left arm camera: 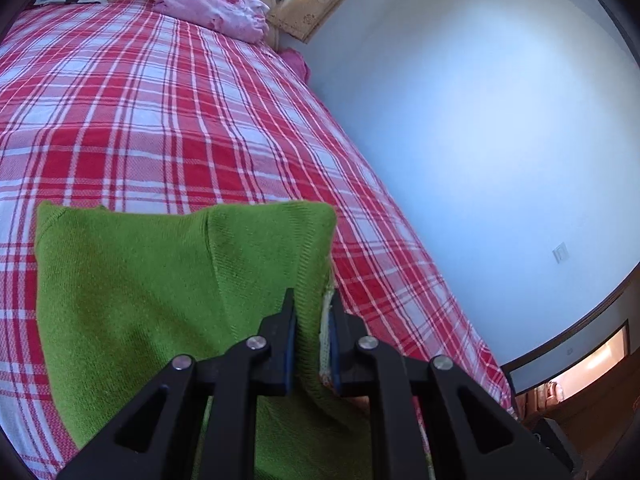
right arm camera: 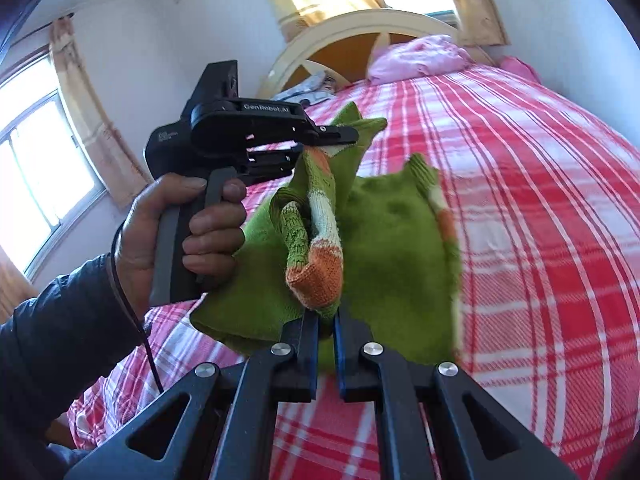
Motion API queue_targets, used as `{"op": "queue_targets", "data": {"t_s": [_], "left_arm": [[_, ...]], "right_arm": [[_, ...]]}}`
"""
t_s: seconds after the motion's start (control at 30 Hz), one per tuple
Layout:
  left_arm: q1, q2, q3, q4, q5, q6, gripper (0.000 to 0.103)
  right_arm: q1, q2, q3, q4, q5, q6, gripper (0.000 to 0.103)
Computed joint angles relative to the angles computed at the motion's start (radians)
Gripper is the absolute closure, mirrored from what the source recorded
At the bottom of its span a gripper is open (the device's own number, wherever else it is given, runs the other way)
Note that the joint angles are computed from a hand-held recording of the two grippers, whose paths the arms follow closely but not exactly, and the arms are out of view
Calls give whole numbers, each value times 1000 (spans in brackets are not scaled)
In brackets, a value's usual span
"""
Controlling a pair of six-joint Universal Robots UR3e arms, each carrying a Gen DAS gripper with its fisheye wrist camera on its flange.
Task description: Fold small clothes
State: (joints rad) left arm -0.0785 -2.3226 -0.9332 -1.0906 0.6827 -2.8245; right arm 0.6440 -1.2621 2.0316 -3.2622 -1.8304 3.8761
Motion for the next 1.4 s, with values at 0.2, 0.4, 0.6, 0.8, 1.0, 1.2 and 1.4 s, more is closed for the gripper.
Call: {"op": "queue_targets", "data": {"t_s": [0.2, 0.4, 0.6, 0.8, 1.0, 1.2, 1.4], "left_arm": [[-85, -11, 9, 72, 168, -37, 85], [-99, 55, -70, 103, 181, -3, 68], [-8, 301, -472, 383, 206, 81, 41], [148, 484, -885, 706, 260, 177, 30], [240, 481, -1045, 790, 176, 210, 22], [240, 450, -1075, 883, 150, 203, 14], [290, 455, -1067, 760, 78, 256, 5]], "right_arm": [[-62, 0, 127, -114, 82, 71, 97], [-111, 12, 219, -212, 149, 130, 97], [-105, -26, 238, -195, 145, 93, 94], [-47, -108, 251, -100, -5, 132, 67], [-81, -120, 168, -63, -28, 95, 53], [-225, -19, -81, 125, 171, -24, 53], [-213, 66, -252, 310, 117, -41, 87]]}}
